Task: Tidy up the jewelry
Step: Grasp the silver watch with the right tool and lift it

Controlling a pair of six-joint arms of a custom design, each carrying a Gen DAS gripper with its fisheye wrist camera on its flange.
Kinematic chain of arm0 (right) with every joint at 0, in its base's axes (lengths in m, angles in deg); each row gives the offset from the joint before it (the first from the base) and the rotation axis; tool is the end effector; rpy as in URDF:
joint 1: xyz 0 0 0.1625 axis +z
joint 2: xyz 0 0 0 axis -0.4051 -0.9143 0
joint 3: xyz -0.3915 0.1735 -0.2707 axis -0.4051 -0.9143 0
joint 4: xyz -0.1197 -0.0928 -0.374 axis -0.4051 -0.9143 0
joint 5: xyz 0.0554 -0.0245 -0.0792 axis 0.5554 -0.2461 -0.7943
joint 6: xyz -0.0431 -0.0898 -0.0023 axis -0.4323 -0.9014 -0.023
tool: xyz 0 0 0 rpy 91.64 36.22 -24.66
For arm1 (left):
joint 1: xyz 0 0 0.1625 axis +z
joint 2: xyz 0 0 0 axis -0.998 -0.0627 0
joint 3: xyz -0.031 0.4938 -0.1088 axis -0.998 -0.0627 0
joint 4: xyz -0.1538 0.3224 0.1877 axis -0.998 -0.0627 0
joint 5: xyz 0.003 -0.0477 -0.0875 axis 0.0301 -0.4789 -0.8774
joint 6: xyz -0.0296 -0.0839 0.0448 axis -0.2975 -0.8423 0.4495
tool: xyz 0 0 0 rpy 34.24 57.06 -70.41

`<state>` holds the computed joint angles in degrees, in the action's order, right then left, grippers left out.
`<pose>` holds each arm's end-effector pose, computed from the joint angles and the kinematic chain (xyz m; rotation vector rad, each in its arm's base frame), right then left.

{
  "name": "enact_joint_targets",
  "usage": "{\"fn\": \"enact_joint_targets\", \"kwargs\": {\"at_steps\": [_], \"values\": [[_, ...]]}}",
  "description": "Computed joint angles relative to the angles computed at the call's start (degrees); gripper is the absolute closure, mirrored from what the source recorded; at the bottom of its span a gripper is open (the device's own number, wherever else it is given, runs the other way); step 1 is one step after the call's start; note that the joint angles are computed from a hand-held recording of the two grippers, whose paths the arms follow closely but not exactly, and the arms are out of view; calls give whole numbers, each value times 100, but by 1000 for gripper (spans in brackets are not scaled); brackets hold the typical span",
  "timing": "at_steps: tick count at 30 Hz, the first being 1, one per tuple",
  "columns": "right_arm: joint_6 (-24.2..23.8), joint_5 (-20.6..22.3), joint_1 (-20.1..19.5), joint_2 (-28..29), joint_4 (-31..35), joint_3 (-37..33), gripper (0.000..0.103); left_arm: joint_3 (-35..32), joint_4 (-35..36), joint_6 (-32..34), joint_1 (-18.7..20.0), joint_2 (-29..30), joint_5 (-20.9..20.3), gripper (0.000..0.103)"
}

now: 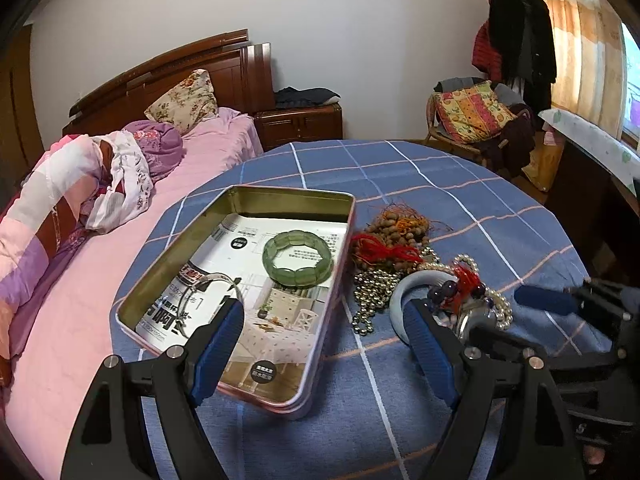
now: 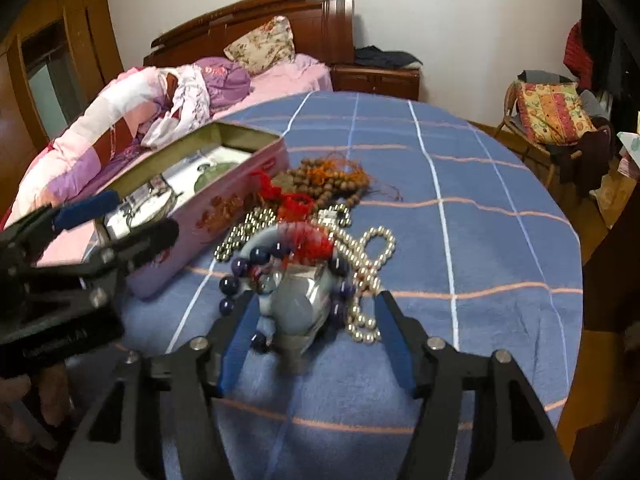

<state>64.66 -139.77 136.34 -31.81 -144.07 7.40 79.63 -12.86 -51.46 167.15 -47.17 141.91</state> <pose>0.3781 -0.7590 -0.1379 0.2492 -2.2492 0.9464 0.0350 -0.8014 0.2947 1.0684 2.2791 -0.7757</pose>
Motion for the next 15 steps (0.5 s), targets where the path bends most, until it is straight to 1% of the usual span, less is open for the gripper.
{"fn": "enact_joint_targets", "kwargs": {"at_steps": [2,3,4,7,9,11,13,15], "values": [[-106,-151,18,72,70,-168,43,22,-7,-1,0,-4,-1,21],[-127,-144,17,73,77,-179,45,15,-1,-12,-1,1,-13,21],[-101,-115,15,69,151,-198,48,38,-31,-15,0,-10,-26,21],[-34,-190,38,104,277,-249,49,-78,38,-101,14,24,-31,21],[212,-234,41,84,429,-192,49,-83,21,-102,19,17,-26,21],[546,-111,29,17,492,-37,50,-76,22,-114,25,9,-4,21],[615,-29,42,23,457,-9,52,-72,18,-110,26,7,-7,21],[738,84,28,31,653,-60,53,-120,75,-140,28,25,-2,21]]}}
